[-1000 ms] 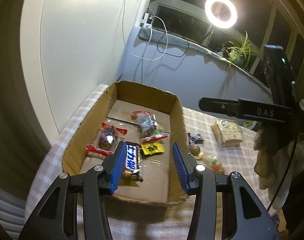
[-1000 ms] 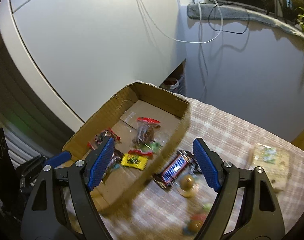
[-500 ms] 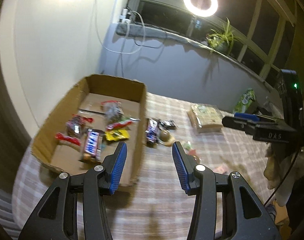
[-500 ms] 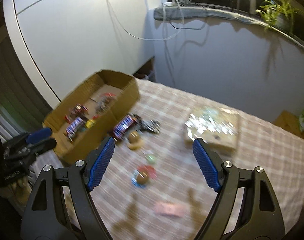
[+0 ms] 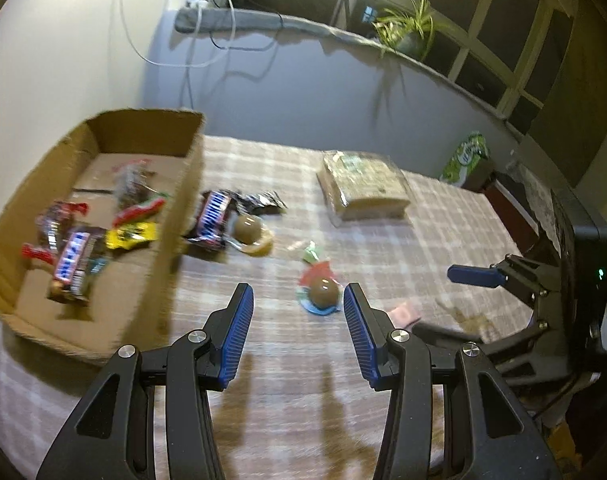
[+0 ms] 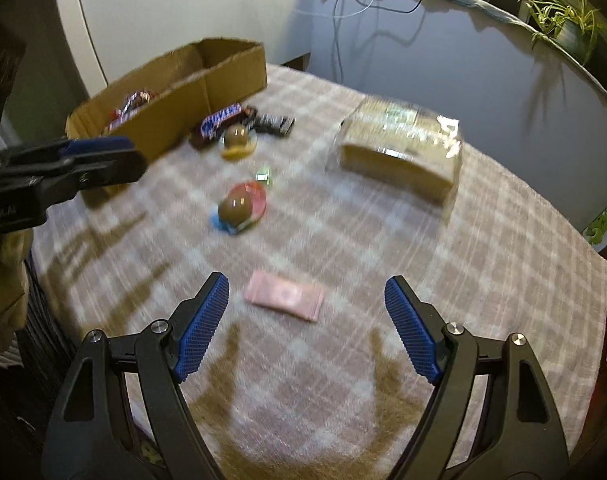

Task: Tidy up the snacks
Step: 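Withdraw both tools from the box back over the remaining snacks, then grasp the chocolate egg on its base with the left tool while the right tool grasps the pink packet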

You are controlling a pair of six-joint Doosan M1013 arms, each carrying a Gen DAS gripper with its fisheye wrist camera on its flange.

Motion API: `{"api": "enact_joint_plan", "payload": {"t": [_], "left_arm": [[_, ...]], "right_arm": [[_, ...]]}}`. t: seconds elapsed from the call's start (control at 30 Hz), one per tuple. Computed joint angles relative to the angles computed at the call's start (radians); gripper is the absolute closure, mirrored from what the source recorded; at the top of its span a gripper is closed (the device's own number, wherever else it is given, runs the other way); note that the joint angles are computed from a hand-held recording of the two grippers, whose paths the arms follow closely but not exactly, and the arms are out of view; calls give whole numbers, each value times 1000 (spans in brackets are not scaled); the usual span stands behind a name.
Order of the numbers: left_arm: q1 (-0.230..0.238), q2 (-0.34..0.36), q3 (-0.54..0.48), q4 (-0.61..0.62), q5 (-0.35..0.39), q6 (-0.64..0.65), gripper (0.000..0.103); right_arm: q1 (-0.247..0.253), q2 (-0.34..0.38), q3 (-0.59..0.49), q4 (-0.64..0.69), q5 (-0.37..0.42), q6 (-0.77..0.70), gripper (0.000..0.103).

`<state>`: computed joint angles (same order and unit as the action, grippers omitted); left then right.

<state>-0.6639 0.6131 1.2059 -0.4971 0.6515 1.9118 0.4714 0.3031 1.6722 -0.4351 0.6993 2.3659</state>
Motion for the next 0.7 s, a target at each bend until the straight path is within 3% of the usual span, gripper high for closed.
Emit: {"api": "enact_joint_plan", "payload": {"t": [0.4,0.5,0.7], "left_arm": [[-38,81,-95,123,83,-81,57],[-41,92,-106,150,89,-98,58],[-44,99,-112,169,86,-88,68]], "right_arm": [[18,24,15,-53,-18,136,20],[20,37,8,-31,-21,121,32],[32,48,1,-94,-2,194,36]]}}
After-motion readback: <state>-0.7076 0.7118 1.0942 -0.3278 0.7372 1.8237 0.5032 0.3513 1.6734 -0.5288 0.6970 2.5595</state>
